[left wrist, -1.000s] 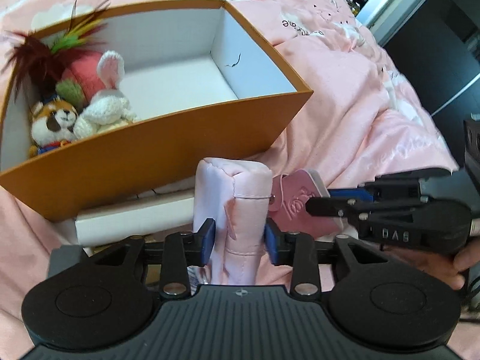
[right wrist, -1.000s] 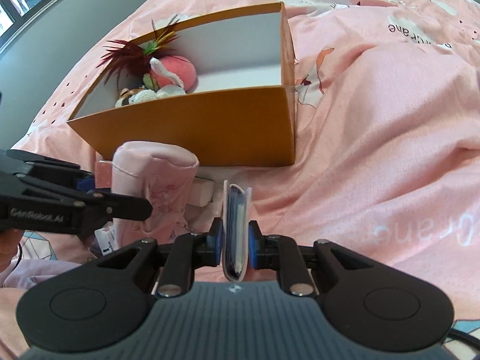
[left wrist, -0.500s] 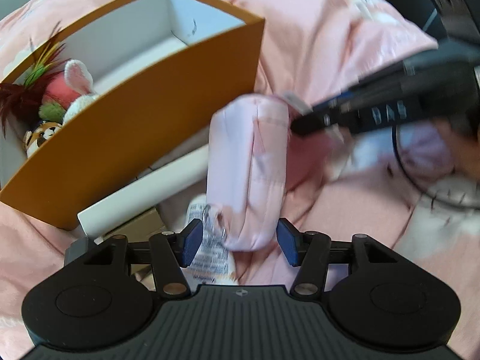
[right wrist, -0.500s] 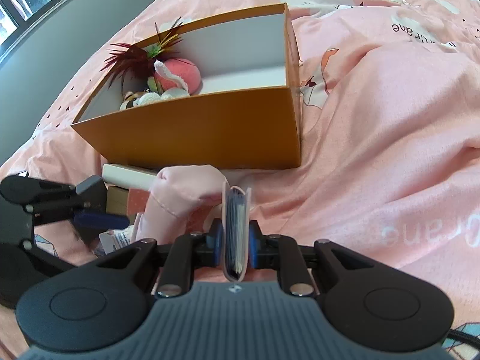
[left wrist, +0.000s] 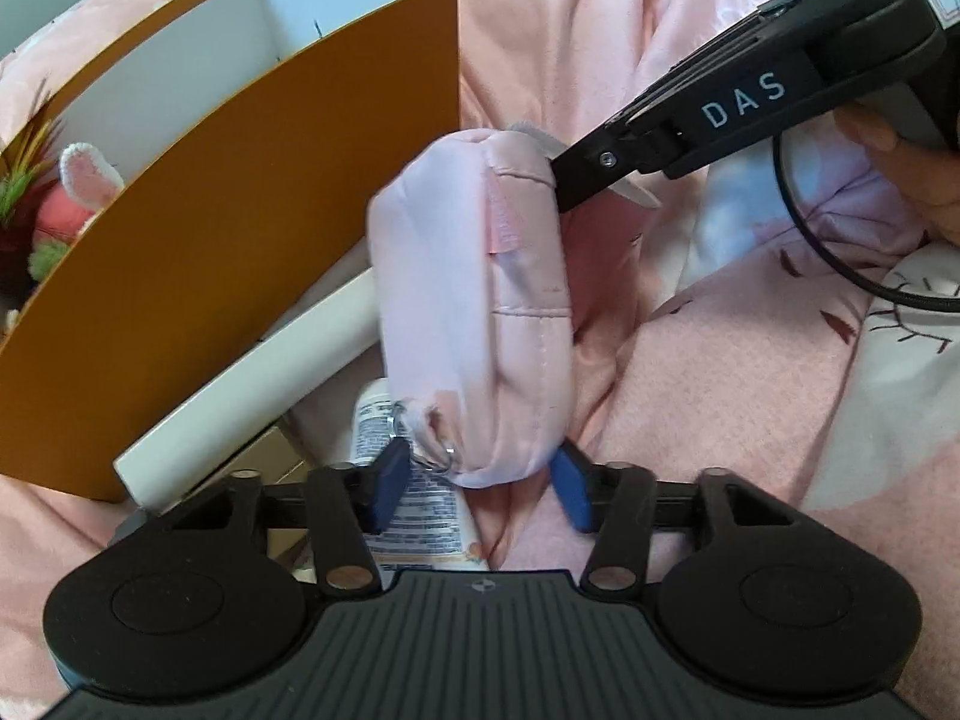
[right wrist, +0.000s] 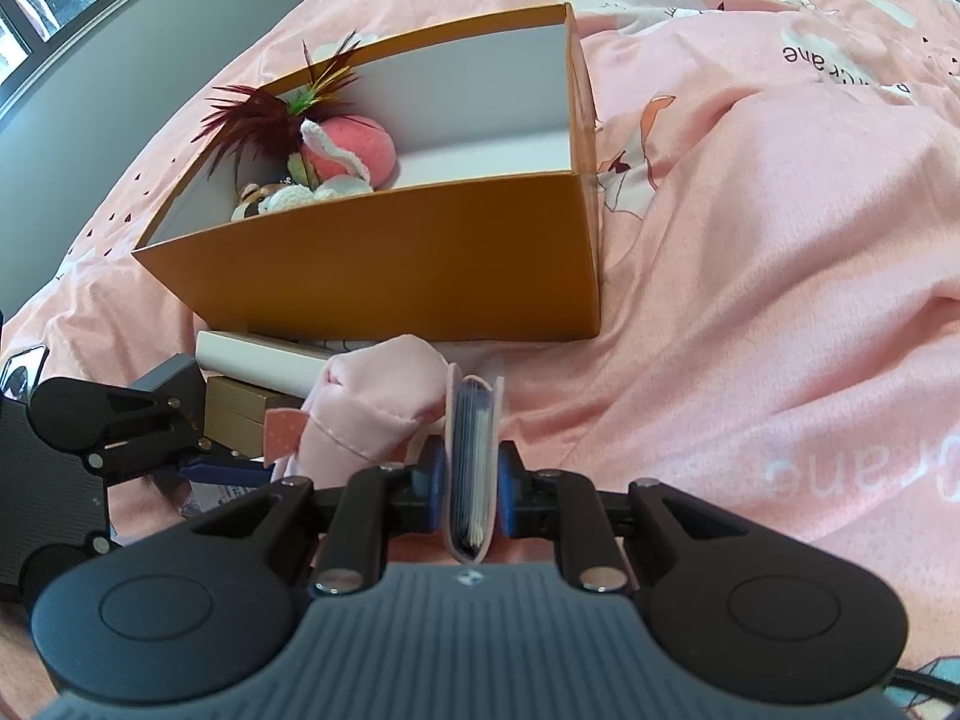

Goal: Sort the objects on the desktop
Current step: 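Lift the pouch and card holder up off the pile with both tools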

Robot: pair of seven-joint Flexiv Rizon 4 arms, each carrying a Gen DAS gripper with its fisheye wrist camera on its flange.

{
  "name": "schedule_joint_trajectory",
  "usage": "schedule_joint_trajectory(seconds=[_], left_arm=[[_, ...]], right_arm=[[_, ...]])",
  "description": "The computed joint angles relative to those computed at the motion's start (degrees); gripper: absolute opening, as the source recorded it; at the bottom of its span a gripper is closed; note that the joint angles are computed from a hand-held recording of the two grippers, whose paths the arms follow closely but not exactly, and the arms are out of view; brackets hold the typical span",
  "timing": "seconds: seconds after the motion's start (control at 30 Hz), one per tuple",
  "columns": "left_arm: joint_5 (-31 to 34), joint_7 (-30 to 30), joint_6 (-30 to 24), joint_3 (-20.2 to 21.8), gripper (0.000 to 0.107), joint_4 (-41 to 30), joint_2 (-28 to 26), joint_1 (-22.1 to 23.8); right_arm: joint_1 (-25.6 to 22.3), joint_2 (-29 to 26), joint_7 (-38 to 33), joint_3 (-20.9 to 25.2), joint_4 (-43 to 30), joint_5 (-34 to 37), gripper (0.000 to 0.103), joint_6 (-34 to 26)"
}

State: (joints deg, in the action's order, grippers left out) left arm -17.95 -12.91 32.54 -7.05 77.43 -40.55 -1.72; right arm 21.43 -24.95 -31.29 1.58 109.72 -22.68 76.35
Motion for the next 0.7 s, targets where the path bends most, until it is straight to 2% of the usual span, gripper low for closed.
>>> schedule_joint_trajectory(seconds=[0.3, 0.33, 0.5, 0.7], left_arm=[[-3.37, -0.13, 1.88, -0.91, 0.034, 2.09, 1.61, 1.54], [-4.30, -0.27, 1.33, -1.17, 0.030, 2.13, 1.92, 1.99], [-8.43, -3.20, -3.69, -1.55, 0.028, 0.66, 2.91, 3.80], [-7.82, -10.76, -10.90, 0.01, 0.027, -5.36, 2.09, 3.68]], right_arm=[[-0.38, 0.33, -0.32, 0.50, 0.18, 1.22, 0.018, 0.35], [-0.35, 0.53, -0.14, 0.45, 0.34, 1.27, 0.018, 0.47], [-0.38, 1.75, 0.72, 0.33, 1.28, 1.51, 0.018, 0.87], [0.40, 3.52, 2.77, -1.15, 2.92, -0.85, 0.018, 2.03]])
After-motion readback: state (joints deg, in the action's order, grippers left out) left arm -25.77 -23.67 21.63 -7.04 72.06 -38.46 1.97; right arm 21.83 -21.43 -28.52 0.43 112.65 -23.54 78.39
